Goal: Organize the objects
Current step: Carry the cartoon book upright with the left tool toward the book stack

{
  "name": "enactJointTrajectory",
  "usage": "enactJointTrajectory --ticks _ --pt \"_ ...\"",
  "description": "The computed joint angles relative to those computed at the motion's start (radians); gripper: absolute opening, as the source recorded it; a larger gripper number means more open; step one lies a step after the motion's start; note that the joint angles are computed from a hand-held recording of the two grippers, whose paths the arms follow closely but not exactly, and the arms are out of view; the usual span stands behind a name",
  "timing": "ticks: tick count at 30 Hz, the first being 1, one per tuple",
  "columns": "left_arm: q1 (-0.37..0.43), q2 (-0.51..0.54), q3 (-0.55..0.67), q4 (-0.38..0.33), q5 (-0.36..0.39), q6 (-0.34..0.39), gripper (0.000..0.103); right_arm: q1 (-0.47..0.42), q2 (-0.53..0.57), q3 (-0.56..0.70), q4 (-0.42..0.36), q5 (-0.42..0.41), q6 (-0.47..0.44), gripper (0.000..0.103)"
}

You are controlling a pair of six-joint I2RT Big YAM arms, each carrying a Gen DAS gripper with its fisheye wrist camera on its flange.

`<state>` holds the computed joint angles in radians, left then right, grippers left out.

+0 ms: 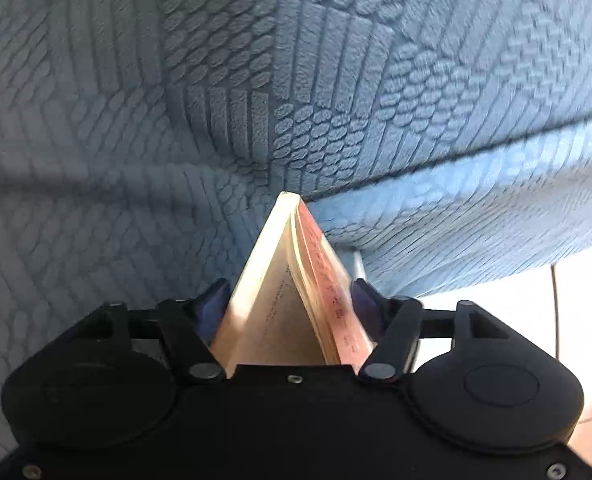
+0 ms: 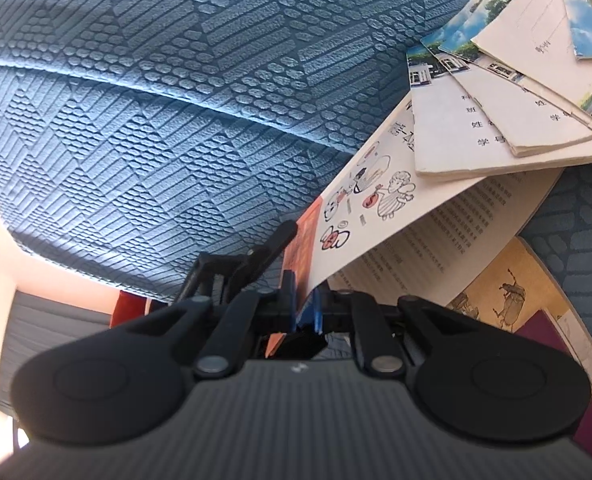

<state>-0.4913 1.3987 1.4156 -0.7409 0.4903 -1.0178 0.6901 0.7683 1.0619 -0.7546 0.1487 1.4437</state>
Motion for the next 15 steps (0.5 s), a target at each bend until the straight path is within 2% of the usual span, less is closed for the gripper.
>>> enactJointTrajectory --ticks 1,4,6,8,11,15 --pt "-0.004 0.003 0.005 -0.012 -0.011 0.021 0.053 -0.002 0.003 -0.001 -0.002 -0.005 0.006 0.012" --pt "-0.012 -0.002 0.003 -0.019 -0.043 0.015 0.040 -0.011 0.012 -0.007 -0.004 -0.028 0.029 0.012" --pt "-0.015 -0.008 0.007 -0.021 -0.065 0.028 0.023 -0.009 0.017 -0.010 -0.004 -0.028 0.029 0.013" --pt "-0.013 -0.023 0.002 0.002 -0.066 0.021 0.015 -0.009 0.021 -0.010 -0.013 -0.033 0.037 0.017" --pt "-0.016 -0.039 0.001 0.051 -0.087 0.033 0.012 -0.002 0.003 -0.037 0.024 -0.032 0.075 0.027" --pt "-0.020 -0.037 0.022 0.033 -0.097 0.052 0.011 0.028 0.001 -0.029 0.033 -0.010 0.104 0.046"
